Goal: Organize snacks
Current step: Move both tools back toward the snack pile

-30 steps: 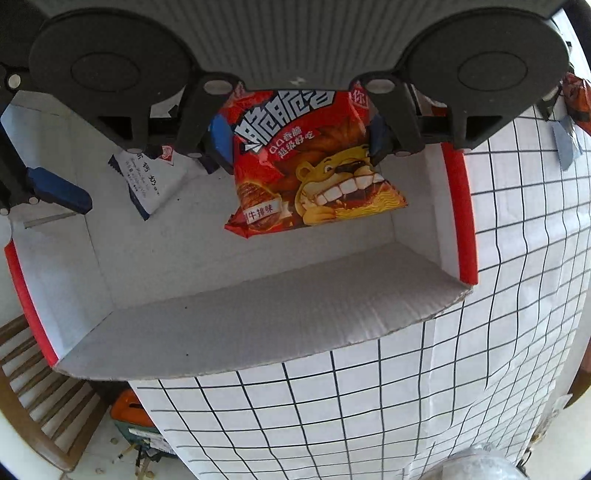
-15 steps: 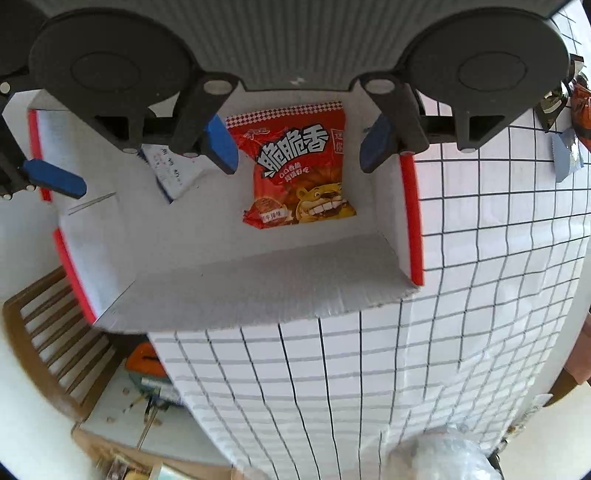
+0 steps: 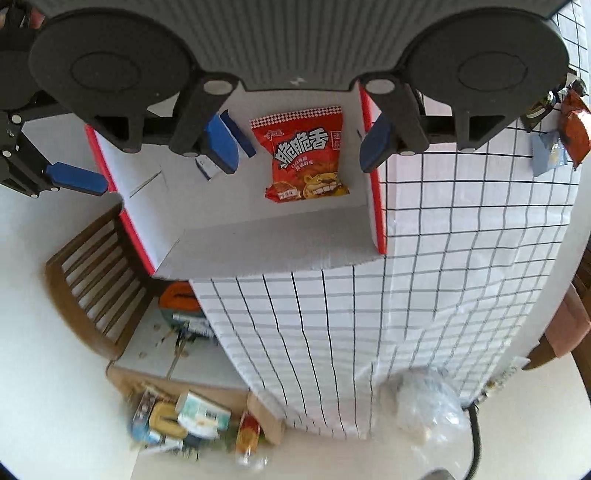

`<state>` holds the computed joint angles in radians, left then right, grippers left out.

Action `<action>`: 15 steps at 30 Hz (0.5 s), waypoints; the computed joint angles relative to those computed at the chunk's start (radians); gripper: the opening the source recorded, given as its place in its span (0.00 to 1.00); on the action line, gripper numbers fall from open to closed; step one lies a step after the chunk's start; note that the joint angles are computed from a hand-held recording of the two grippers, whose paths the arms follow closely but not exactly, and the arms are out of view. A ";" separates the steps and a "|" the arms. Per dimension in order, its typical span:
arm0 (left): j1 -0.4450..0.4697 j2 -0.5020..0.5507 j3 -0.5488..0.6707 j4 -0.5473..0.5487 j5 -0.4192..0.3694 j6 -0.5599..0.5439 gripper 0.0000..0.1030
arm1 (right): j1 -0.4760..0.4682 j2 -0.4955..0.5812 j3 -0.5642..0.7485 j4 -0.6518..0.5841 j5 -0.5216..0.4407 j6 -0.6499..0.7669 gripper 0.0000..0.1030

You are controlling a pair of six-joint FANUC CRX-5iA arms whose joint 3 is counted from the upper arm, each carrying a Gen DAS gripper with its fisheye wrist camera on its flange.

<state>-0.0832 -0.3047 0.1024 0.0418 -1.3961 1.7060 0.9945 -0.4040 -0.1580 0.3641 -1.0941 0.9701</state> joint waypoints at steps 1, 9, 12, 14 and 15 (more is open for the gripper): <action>0.004 -0.016 -0.006 0.000 0.004 0.002 0.70 | 0.008 -0.009 -0.003 0.005 0.003 -0.006 0.82; 0.025 -0.165 -0.073 -0.028 0.057 0.022 0.73 | 0.077 -0.067 -0.026 0.040 0.028 -0.061 0.88; 0.035 -0.228 -0.096 -0.045 0.071 0.035 0.75 | 0.117 -0.090 -0.046 0.058 0.047 -0.077 0.89; 0.049 -0.271 -0.115 -0.048 0.079 0.033 0.78 | 0.146 -0.102 -0.059 0.072 0.059 -0.087 0.92; 0.054 -0.291 -0.124 -0.052 0.083 0.030 0.80 | 0.160 -0.109 -0.065 0.077 0.066 -0.092 0.95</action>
